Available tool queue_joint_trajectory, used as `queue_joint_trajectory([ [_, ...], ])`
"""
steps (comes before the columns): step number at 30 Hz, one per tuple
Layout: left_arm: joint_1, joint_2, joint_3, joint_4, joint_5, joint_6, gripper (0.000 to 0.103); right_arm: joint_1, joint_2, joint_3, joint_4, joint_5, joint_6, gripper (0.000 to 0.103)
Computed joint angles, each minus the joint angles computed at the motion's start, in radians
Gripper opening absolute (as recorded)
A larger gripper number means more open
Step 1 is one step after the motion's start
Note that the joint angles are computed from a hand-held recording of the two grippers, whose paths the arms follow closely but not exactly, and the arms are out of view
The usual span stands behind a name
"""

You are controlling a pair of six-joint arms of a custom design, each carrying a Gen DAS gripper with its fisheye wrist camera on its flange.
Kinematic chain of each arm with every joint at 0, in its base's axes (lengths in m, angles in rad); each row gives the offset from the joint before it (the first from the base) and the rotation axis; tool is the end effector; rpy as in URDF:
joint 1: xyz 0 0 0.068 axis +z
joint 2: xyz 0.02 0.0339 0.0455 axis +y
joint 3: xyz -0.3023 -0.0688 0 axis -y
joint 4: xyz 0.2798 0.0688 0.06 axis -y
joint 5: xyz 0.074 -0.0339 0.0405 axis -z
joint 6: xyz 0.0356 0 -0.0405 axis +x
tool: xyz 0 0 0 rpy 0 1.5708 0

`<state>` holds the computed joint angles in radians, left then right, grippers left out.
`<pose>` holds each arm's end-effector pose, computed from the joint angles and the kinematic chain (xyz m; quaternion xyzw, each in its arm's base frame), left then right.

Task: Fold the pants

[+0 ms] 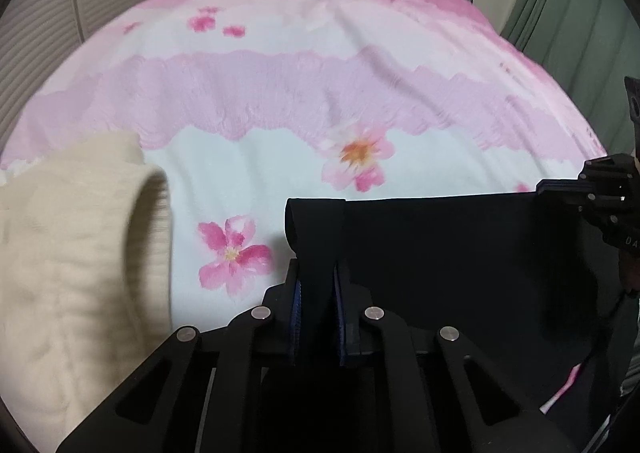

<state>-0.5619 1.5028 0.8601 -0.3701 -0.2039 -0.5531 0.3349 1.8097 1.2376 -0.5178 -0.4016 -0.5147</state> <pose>0.2721 -0.1628 0.2031 -0.0238 0.9565 -0.0619 0.2842 0.3814 0.1475 0.2115 -0.4355 0.8476 0.1720 0.2498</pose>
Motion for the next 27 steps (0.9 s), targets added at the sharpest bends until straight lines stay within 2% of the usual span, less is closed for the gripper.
queue_joint_trajectory([
  [5, -0.106, -0.152, 0.01, -0.123, -0.119, -0.062, 0.015, 0.003, -0.166, -0.09, 0.005, -0.002, -0.025, 0.002],
  [11, -0.372, -0.336, 0.045, -0.358, -0.338, -0.251, 0.015, 0.003, -0.462, -0.226, -0.079, -0.025, -0.042, 0.002],
  [14, -0.576, -0.362, 0.084, -0.526, -0.482, -0.434, 0.015, -0.01, -0.629, -0.3, -0.167, -0.049, -0.075, 0.002],
  [15, -0.661, -0.357, 0.097, -0.594, -0.537, -0.536, 0.015, -0.006, -0.67, -0.321, -0.186, -0.048, -0.08, 0.002],
  [18, -0.862, -0.298, 0.136, -0.779, -0.623, -0.826, 0.015, 0.022, -0.839, -0.4, -0.277, -0.042, -0.093, 0.002],
  [21, -1.025, -0.203, 0.158, -0.925, -0.647, -1.088, 0.015, 0.049, -0.981, -0.468, -0.354, -0.038, -0.085, 0.002],
  [24, -1.178, -0.108, 0.17, -1.025, -0.643, -1.333, 0.015, 0.114, -1.125, -0.549, -0.427, -0.007, -0.058, 0.002],
  [27, -1.276, -0.023, 0.167, -1.061, -0.632, -1.478, 0.015, 0.249, -1.261, -0.641, -0.478, 0.07, 0.021, 0.002],
])
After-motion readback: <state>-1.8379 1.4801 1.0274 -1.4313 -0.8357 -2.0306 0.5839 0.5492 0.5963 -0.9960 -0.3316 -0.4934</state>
